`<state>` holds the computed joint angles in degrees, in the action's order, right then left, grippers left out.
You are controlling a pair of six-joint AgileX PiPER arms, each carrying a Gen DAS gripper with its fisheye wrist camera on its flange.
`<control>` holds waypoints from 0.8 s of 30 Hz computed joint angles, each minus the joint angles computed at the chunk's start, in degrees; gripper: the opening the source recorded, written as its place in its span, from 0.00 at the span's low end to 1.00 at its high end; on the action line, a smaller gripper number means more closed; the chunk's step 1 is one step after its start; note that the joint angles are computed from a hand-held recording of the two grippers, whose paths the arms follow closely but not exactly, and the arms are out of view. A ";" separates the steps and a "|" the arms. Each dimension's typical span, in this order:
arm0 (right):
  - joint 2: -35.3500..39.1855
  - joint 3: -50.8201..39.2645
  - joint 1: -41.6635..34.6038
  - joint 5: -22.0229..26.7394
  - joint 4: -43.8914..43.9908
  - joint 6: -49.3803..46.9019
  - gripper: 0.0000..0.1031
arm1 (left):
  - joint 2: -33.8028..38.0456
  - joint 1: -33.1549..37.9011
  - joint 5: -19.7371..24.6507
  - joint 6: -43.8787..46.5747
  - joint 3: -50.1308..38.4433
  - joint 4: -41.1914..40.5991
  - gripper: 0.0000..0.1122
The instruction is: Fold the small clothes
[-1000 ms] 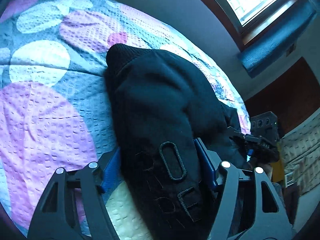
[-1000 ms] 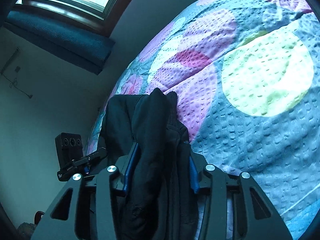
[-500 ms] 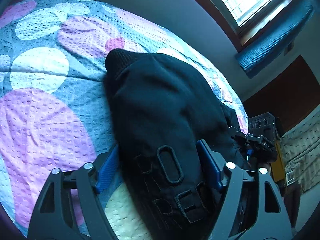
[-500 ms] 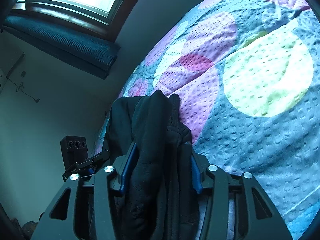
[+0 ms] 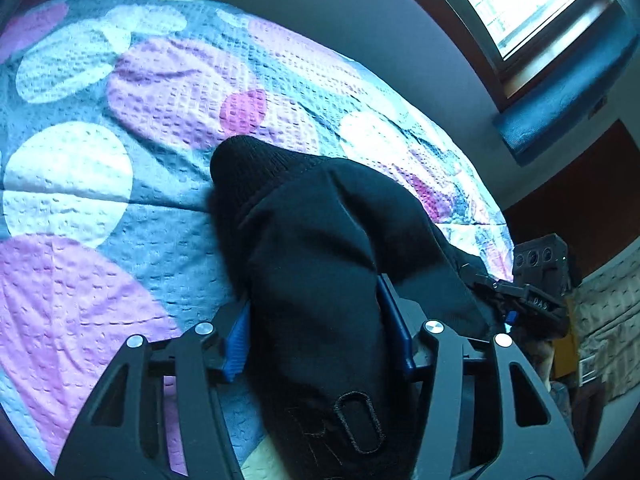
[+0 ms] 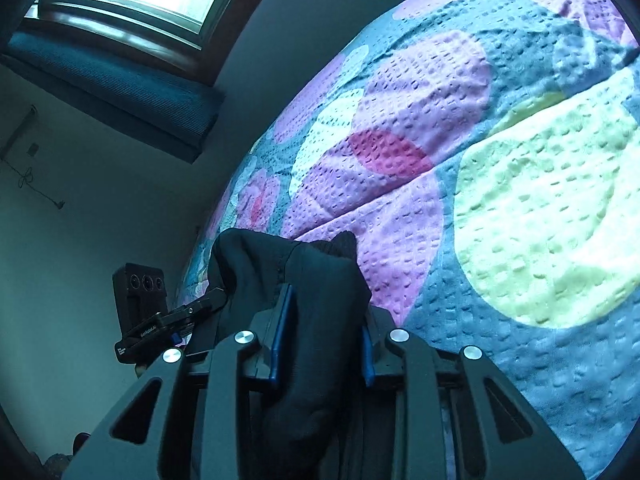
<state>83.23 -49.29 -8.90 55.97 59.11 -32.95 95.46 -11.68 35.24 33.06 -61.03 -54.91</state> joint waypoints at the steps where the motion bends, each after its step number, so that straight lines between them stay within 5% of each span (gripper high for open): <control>1: 0.06 0.23 -0.24 0.12 0.46 -0.47 0.28 | -0.18 -0.07 -0.18 -0.01 0.13 -0.06 0.50; 17: -0.61 2.70 -3.11 1.45 3.14 -3.72 0.28 | -1.90 -0.60 -1.86 0.34 1.75 0.24 0.50; 19: -1.20 3.16 -3.38 1.41 3.75 -3.81 0.34 | -2.43 -1.01 -2.35 -1.00 1.70 1.69 0.53; 24: -6.91 5.54 -7.46 4.89 4.14 -2.91 0.67 | -6.66 -0.51 -0.55 -2.50 4.02 3.43 0.74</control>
<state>76.32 -43.74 -16.36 60.86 63.25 -35.86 88.80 -12.19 34.69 30.56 -57.01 -51.48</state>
